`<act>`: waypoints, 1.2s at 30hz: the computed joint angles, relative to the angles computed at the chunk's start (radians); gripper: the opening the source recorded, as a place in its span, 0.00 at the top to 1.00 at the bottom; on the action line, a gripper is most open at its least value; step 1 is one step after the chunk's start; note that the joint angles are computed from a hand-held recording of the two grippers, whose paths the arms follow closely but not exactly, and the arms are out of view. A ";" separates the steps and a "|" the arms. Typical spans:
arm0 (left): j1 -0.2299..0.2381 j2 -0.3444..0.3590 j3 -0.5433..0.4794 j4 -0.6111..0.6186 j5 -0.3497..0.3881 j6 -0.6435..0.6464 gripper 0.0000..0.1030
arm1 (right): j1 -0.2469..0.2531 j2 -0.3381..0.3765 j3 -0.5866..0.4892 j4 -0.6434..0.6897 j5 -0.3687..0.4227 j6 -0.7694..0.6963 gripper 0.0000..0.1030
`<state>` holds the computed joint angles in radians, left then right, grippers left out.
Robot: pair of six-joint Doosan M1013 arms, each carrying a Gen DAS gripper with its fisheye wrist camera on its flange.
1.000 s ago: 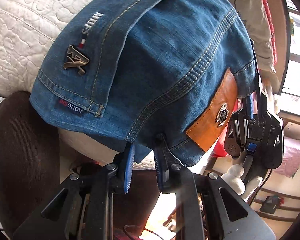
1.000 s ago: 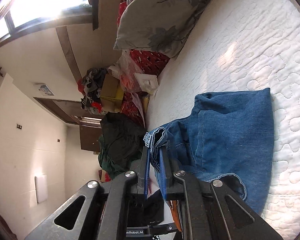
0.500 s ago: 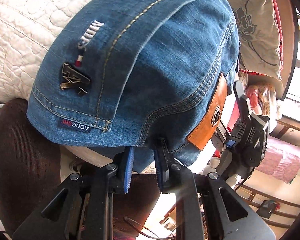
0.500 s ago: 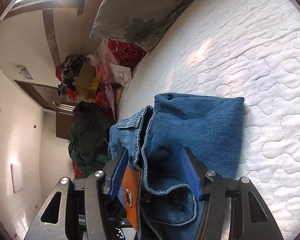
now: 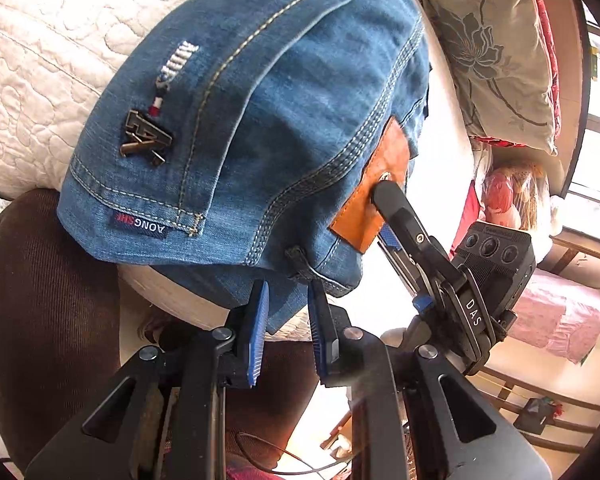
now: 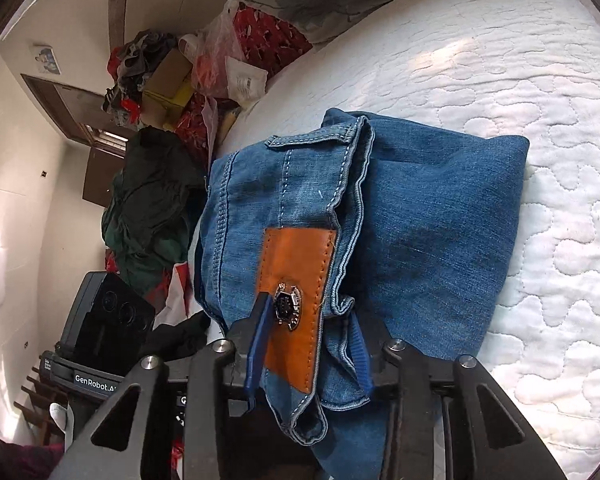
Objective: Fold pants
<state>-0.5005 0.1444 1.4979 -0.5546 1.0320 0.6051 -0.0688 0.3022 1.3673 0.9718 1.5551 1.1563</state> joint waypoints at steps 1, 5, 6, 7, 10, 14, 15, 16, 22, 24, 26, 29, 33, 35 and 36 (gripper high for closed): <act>0.002 -0.002 -0.002 0.011 -0.001 -0.004 0.84 | -0.008 -0.004 0.012 0.033 0.010 0.025 0.68; 0.007 -0.019 0.009 0.013 -0.031 -0.003 0.66 | -0.056 -0.037 0.116 0.240 0.041 0.140 0.75; 0.005 -0.015 0.002 0.025 -0.021 0.001 0.65 | -0.067 -0.050 0.149 0.273 0.038 0.157 0.75; 0.001 -0.007 -0.006 0.037 -0.014 0.006 0.65 | -0.077 -0.061 0.181 0.298 0.032 0.178 0.76; -0.016 0.040 -0.033 0.073 0.025 0.023 0.61 | -0.097 -0.088 0.256 0.279 -0.015 0.216 0.80; -0.026 0.096 -0.044 0.037 0.091 0.075 0.60 | -0.114 -0.109 0.289 0.219 -0.078 0.223 0.77; -0.028 0.097 -0.041 0.032 0.092 0.077 0.59 | -0.116 -0.110 0.281 0.214 -0.082 0.218 0.76; -0.029 0.096 -0.038 0.020 0.088 0.084 0.59 | -0.118 -0.111 0.269 0.211 -0.084 0.206 0.76; -0.036 0.020 -0.029 0.045 0.017 0.180 0.59 | -0.099 -0.095 0.161 0.166 -0.193 0.145 0.39; -0.033 -0.010 -0.042 0.129 -0.012 0.165 0.59 | -0.078 -0.076 0.124 0.138 -0.212 0.141 0.38; -0.019 -0.031 -0.056 0.227 -0.039 0.116 0.57 | -0.053 -0.061 0.096 0.082 -0.239 0.155 0.38; 0.008 -0.010 -0.103 0.412 -0.014 -0.002 0.30 | -0.022 -0.043 0.077 0.040 -0.261 0.167 0.38; 0.072 0.084 -0.166 0.294 0.035 0.059 0.30 | -0.004 -0.048 0.070 0.013 -0.275 0.160 0.92; 0.060 0.134 -0.215 0.300 0.073 0.094 0.30 | -0.016 -0.075 0.091 0.048 -0.315 0.141 0.92; 0.037 0.163 -0.255 0.373 0.114 0.094 0.30 | -0.023 -0.088 0.103 0.046 -0.343 0.139 0.93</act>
<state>-0.4636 0.3078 1.2432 -0.1819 1.1457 0.6990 -0.0922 0.2140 1.4703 1.0177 1.2121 1.2956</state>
